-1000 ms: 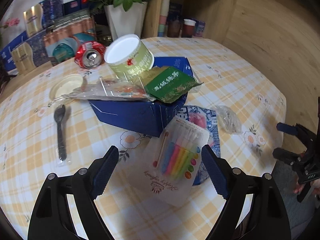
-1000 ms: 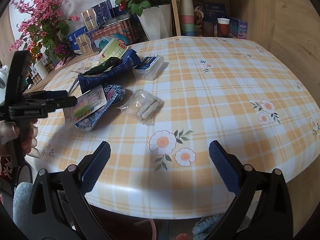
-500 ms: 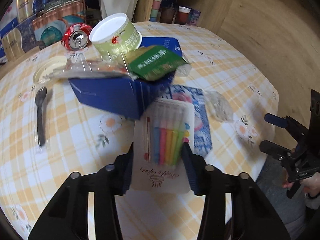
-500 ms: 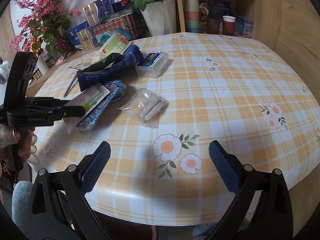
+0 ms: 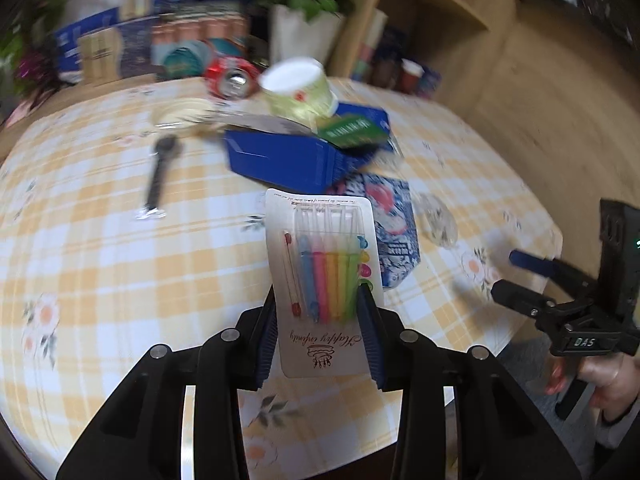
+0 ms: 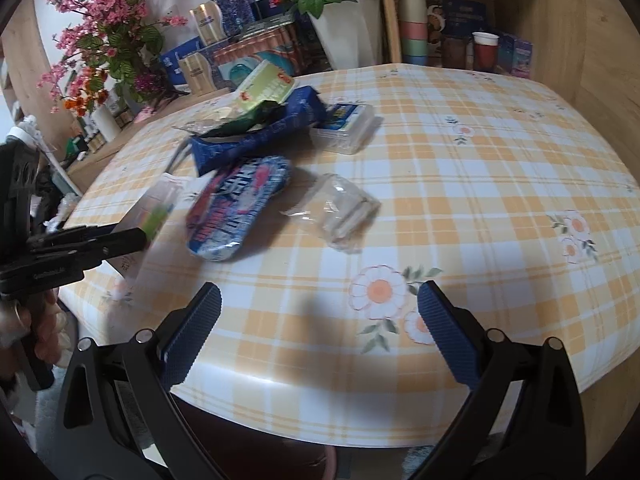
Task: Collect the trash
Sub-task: 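Grasp the blue wrapper with the right tool while the left tool holds the pen card, then carry both items over the brown bin and open both tools to drop them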
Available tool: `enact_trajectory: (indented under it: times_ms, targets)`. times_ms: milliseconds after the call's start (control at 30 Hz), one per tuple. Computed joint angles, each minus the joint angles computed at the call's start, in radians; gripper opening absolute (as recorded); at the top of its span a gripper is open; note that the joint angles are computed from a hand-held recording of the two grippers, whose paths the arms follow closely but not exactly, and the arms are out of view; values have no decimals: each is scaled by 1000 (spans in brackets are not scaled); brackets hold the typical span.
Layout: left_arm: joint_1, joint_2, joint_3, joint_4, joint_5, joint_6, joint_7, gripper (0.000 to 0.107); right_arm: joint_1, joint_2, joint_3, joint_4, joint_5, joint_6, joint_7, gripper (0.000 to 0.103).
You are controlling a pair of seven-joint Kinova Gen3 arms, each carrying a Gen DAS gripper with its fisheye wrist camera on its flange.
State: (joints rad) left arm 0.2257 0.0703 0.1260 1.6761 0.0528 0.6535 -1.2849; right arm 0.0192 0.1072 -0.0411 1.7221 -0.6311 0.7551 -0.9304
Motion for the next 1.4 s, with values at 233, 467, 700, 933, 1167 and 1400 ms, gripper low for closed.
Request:
enact_trajectory:
  times_ms: [233, 467, 700, 933, 1167, 1400]
  targets:
    - [-29, -88, -17, 108, 10, -74, 80, 37, -26, 64, -43, -77, -46, 58, 1, 86]
    - [-52, -130, -14, 166, 11, -130, 103, 37, -69, 169, -70, -162, -37, 68, -160, 80]
    - [-56, -140, -3, 189, 0, -165, 132, 37, -93, 248, -88, -258, 48, 46, -315, 64]
    - [-55, -153, 3, 203, -1, -174, 152, 37, -108, 275, -104, -294, 120, 14, -383, 60]
    - [-57, -175, 29, 212, -57, -167, 220, 37, -67, 238, -131, -262, 95, 17, -365, 26]
    - [-56, -206, 55, 212, -106, -151, 282, 37, 3, 152, -134, -172, -59, 40, -260, 9]
